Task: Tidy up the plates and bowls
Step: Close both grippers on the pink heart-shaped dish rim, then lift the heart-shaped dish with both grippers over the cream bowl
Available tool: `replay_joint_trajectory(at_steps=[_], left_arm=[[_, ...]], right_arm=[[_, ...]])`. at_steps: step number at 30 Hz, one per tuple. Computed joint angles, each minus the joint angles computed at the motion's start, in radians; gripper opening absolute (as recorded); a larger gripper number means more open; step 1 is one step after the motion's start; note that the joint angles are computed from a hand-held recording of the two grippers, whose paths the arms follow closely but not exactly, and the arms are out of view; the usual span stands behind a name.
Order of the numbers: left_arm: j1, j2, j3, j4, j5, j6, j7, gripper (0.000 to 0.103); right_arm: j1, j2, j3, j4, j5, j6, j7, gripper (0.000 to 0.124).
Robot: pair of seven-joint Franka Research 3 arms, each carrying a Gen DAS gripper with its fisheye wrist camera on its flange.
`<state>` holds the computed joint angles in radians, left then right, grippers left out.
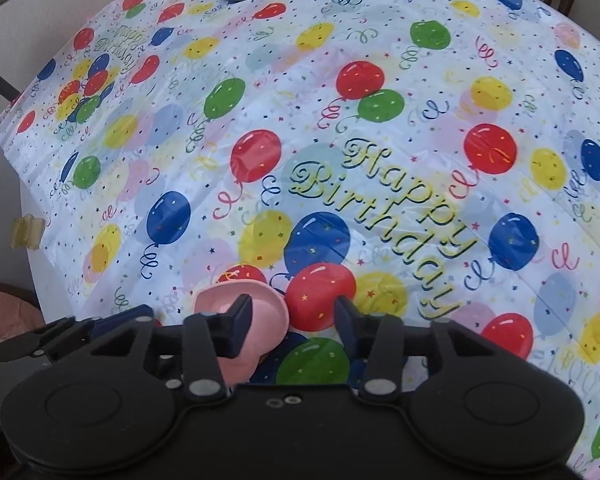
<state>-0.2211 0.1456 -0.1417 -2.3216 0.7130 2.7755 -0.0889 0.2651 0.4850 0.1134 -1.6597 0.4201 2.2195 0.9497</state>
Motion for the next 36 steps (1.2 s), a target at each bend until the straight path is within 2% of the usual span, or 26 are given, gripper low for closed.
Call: replay_joint_trajectory(at_steps=[3,5,7,8,11,14,23,32,36], left_arm=[[-0.002,0.011,0.006,0.005,0.011,0.013,-0.007,0.041],[0.001,0.018,0.006,0.009,0.008,0.026,0.007,0.030],[-0.002,0.021,0.009,0.014,0.010,0.025,0.006,0.026],[-0.003,0.022,0.010,0.017,0.013,0.025,0.010,0.019],[-0.006,0.027,0.007,0.029,0.007,0.008,0.029,0.014],[-0.005,0.027,0.004,0.033,-0.011,-0.005,0.051,0.009],[-0.007,-0.023,-0.006,0.041,-0.006,-0.047,0.066,0.008],[-0.008,-0.094,-0.046,0.054,-0.007,-0.092,0.112,0.008],[-0.010,-0.121,-0.063,0.056,-0.022,-0.090,0.146,0.008]], right_arm=[[0.001,0.011,0.004,0.012,-0.001,-0.016,-0.011,0.023],[0.005,0.016,0.003,0.016,-0.006,-0.023,-0.012,0.017],[0.007,0.020,0.003,0.018,-0.009,-0.026,-0.014,0.012],[0.009,0.019,0.003,0.017,-0.012,-0.025,-0.016,0.011],[0.014,0.016,0.002,0.010,-0.019,-0.017,-0.019,0.003],[0.019,0.006,-0.001,-0.009,-0.028,0.011,-0.025,0.001],[0.004,-0.051,0.006,-0.058,0.005,0.044,-0.054,0.001],[-0.021,-0.168,0.002,-0.146,0.079,0.079,-0.100,0.001],[-0.029,-0.224,-0.007,-0.189,0.104,0.093,-0.121,0.001]])
